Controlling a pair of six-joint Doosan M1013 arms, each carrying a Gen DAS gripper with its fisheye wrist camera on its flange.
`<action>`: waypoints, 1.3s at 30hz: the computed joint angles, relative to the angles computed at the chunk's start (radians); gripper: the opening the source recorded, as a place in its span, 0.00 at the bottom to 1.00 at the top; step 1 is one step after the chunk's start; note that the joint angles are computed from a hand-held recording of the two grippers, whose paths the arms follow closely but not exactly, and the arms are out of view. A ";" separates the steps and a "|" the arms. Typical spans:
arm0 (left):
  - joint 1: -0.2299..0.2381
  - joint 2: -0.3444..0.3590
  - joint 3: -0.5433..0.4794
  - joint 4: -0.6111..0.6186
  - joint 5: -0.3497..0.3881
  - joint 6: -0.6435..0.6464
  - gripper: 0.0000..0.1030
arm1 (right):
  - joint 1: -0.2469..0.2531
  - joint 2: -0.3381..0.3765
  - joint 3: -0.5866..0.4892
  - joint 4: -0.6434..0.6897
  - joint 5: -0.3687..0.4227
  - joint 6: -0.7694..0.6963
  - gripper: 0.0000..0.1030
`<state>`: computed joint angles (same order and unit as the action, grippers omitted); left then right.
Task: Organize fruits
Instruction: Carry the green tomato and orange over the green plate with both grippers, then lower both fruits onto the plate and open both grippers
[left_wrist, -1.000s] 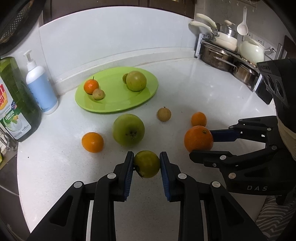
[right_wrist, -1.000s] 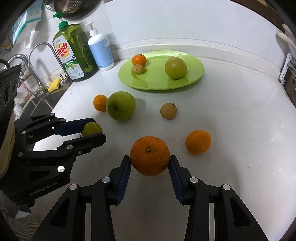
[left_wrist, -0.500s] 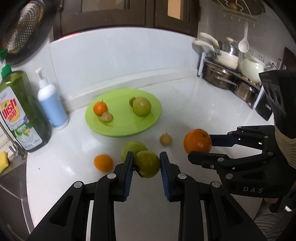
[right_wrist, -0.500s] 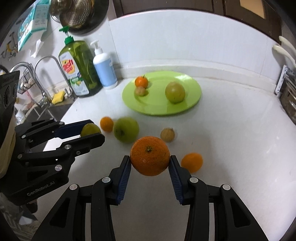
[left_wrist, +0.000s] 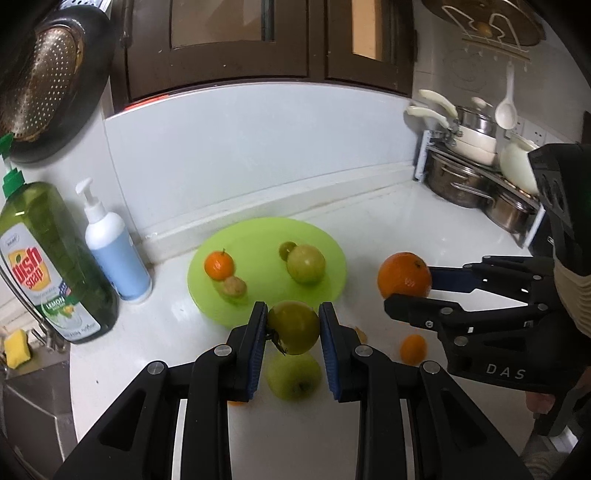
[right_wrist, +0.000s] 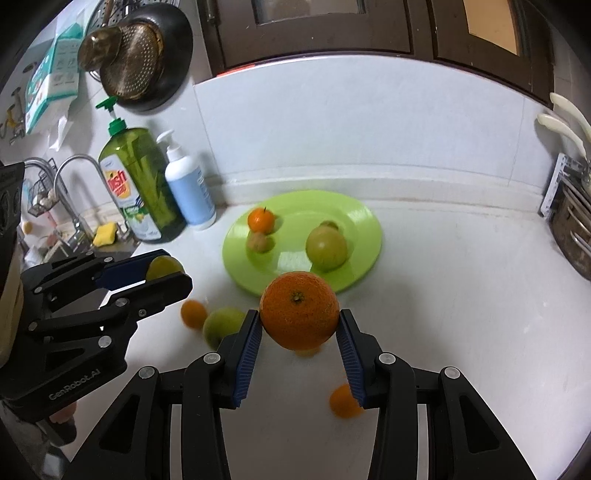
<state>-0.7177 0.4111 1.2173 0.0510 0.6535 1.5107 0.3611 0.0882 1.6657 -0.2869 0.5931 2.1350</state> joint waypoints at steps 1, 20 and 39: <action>0.002 0.007 -0.012 0.000 0.004 0.000 0.28 | -0.004 0.005 -0.008 -0.002 0.000 -0.003 0.42; 0.047 0.212 -0.358 -0.065 0.203 0.060 0.28 | -0.090 0.125 -0.189 0.137 0.051 -0.217 0.42; 0.067 0.448 -0.719 -0.074 0.457 0.047 0.28 | -0.154 0.267 -0.320 0.252 0.155 -0.301 0.42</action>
